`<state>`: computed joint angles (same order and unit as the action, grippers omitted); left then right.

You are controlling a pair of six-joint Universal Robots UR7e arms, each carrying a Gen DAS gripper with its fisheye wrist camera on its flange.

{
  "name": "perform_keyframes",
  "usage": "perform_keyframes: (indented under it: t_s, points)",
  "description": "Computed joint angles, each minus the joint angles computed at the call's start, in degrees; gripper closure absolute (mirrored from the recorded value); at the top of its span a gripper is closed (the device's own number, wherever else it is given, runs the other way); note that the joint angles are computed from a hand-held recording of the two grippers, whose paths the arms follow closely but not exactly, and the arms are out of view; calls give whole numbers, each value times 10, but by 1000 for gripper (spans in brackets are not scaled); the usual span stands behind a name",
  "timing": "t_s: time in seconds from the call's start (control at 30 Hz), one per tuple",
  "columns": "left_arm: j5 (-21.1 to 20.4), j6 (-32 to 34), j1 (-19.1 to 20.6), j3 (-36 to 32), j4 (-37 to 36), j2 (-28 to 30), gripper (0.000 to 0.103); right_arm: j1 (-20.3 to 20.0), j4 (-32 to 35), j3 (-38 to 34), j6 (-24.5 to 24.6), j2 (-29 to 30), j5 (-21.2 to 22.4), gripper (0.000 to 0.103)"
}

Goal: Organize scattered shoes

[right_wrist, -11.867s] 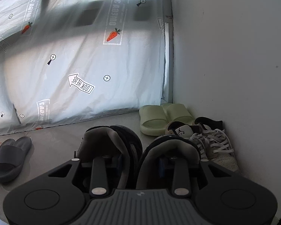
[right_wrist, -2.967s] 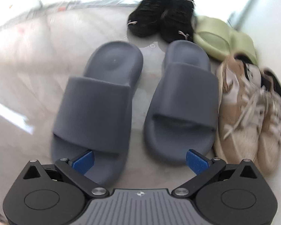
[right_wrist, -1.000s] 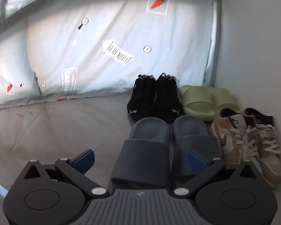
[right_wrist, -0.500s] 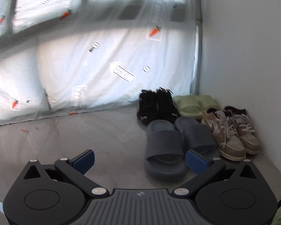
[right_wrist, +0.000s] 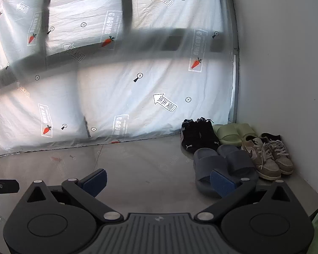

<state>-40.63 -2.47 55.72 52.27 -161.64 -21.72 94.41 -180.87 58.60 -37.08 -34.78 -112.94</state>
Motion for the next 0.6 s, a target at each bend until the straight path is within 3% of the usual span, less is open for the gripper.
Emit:
perform_keyframes:
  t_s: [0.23, 0.37, 0.6]
  points:
    - [-6, -42, -11, 83, 0, -51, 2, 25, -31, 67, -32, -26, -24, 0]
    - [2, -55, -15, 115, -8, -66, 2, 30, -12, 99, -11, -45, -15, 0]
    - [6, -68, -19, 144, -17, -79, 2, 41, -24, 132, -18, -55, -41, 0]
